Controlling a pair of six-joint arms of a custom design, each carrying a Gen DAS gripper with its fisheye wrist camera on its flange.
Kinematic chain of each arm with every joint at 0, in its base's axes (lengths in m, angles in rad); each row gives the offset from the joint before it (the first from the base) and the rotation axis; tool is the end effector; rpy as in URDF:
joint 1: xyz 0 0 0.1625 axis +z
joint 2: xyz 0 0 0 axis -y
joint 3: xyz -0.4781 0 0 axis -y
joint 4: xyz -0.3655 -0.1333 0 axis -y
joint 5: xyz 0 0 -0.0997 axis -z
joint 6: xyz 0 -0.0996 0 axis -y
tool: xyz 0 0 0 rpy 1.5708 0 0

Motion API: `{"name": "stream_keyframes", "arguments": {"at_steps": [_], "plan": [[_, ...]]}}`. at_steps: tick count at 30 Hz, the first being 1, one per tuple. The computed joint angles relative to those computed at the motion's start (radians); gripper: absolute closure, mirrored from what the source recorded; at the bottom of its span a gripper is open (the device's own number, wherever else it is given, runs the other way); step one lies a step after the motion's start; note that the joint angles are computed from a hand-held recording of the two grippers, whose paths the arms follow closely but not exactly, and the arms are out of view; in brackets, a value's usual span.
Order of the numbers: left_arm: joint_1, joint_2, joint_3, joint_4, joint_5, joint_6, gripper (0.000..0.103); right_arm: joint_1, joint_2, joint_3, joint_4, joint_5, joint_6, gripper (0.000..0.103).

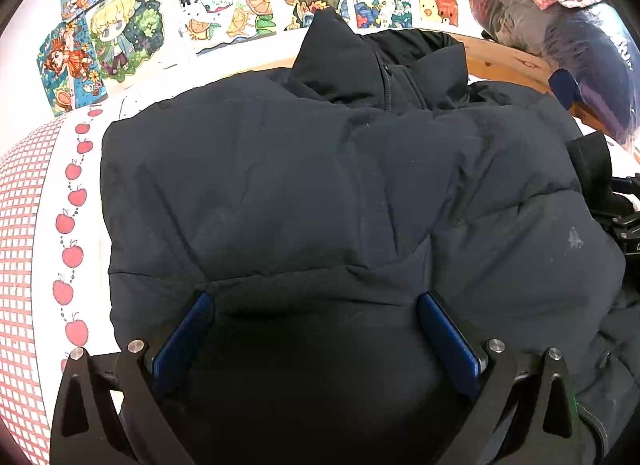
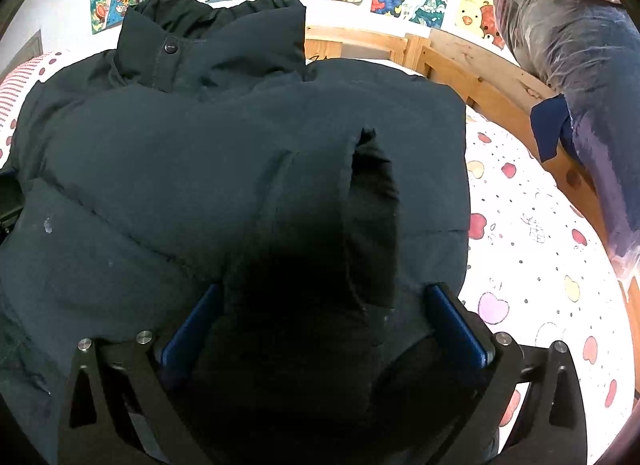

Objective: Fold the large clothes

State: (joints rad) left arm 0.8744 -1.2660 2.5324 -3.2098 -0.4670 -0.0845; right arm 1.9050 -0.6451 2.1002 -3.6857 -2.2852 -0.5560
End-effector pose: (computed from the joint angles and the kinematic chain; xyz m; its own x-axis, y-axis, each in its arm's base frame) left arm -0.0619 -0.4204 0.2644 -0.6023 -0.0210 -0.7980 0.5486 0.7153 -0.4329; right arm 0.2444 -0.4964 0.0886 -0.5813 -0.2822 0.7632 -0.6663 0.7034 -0.2474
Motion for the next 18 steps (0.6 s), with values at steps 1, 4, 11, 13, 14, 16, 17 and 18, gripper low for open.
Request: {"name": "stream_keyframes", "arguments": {"at_steps": [1, 4, 11, 13, 14, 16, 17, 18], "plan": [[-0.001, 0.002, 0.001, -0.001, 0.003, 0.000, 0.000, 0.000, 0.001, 0.000, -0.003, -0.001, -0.003, 0.001], [-0.001, -0.001, -0.002, 0.010, 0.003, -0.002, 0.000, -0.001, 0.000, 0.001, -0.003, -0.001, -0.005, 0.001], [-0.018, -0.105, -0.067, 0.239, -0.063, -0.089, 0.000, 0.000, -0.078, 0.014, 0.081, 0.055, 0.004, 0.002], [-0.027, -0.140, -0.081, 0.210, -0.121, -0.069, 0.000, -0.010, -0.113, 0.036, 0.036, 0.126, 0.033, 0.002], [-0.031, -0.146, -0.087, 0.186, -0.133, -0.055, 0.000, -0.018, -0.135, 0.041, 0.043, 0.170, 0.060, 0.002], [-0.037, -0.149, -0.123, 0.140, -0.146, -0.025, 0.000, -0.024, -0.164, 0.031, 0.055, 0.219, 0.095, 0.002], [-0.037, -0.145, -0.145, 0.135, -0.147, -0.020, 0.000, -0.021, -0.169, 0.013, 0.057, 0.224, 0.103, 0.001], [-0.035, -0.138, -0.169, 0.126, -0.147, -0.009, 0.000, -0.017, -0.170, -0.005, 0.061, 0.227, 0.106, 0.002]]}}
